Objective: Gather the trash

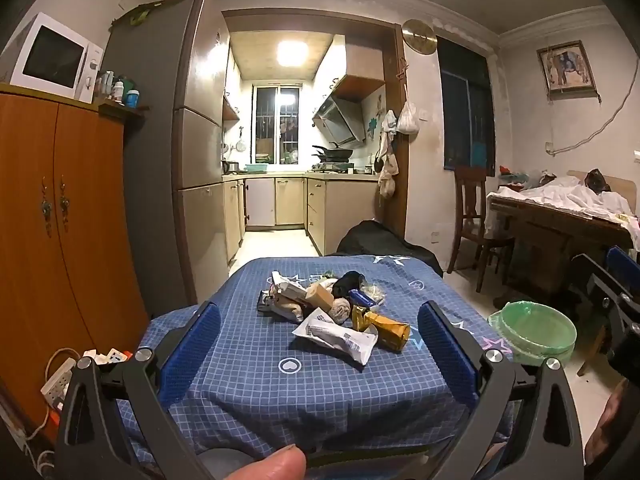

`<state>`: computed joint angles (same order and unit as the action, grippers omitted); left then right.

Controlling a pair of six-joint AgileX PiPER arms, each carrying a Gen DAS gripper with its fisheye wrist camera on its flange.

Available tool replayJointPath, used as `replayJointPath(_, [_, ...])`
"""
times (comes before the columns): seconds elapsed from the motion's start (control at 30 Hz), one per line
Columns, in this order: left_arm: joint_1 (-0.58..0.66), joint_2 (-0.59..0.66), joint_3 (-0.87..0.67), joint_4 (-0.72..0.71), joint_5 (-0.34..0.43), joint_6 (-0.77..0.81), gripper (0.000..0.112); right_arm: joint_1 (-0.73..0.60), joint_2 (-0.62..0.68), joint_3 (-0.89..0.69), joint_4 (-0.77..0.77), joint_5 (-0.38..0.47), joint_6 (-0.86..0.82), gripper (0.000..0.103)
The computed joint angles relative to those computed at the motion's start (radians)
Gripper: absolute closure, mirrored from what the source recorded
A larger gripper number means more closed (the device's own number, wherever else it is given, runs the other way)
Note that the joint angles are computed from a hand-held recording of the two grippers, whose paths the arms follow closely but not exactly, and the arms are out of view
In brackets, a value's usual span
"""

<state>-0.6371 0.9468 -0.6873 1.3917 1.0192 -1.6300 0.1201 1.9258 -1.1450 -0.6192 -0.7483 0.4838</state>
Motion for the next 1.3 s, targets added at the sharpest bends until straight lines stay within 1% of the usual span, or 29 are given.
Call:
replayJointPath(0.07, [0.006,0.024,0.007,0.011,-0.001,-0.025,0.014,0.045,0.017,0.014,0.073,0.005,-0.074,0.005])
replayJointPath(0.4, [0.020,0.034,0.011,0.013,-0.017,-0.030,0.014,0.055,0.021,0.008,0.092,0.020,-0.085,0.005])
replayJointPath(0.5, [0.017,0.036,0.010,0.013,-0.014,-0.029,0.014,0.051,0.023,0.008,0.086,0.017,-0.078,0.005])
replayJointPath(0.67, [0.040,0.038,0.008,0.000,-0.035,-0.014,0.014,0.053,0.035,0.002,0.079,0.023,-0.073,0.005])
replayJointPath(0.93, [0.078,0.054,0.009,-0.001,-0.066,-0.012,0.014,0.046,0.033,-0.008,0.047,0.046,-0.037,0.005])
replayJointPath(1.3, [0.113,0.057,0.018,-0.013,-0.096,-0.003,0.014,0.060,0.039,-0.021,0.042,0.080,-0.034,0.005])
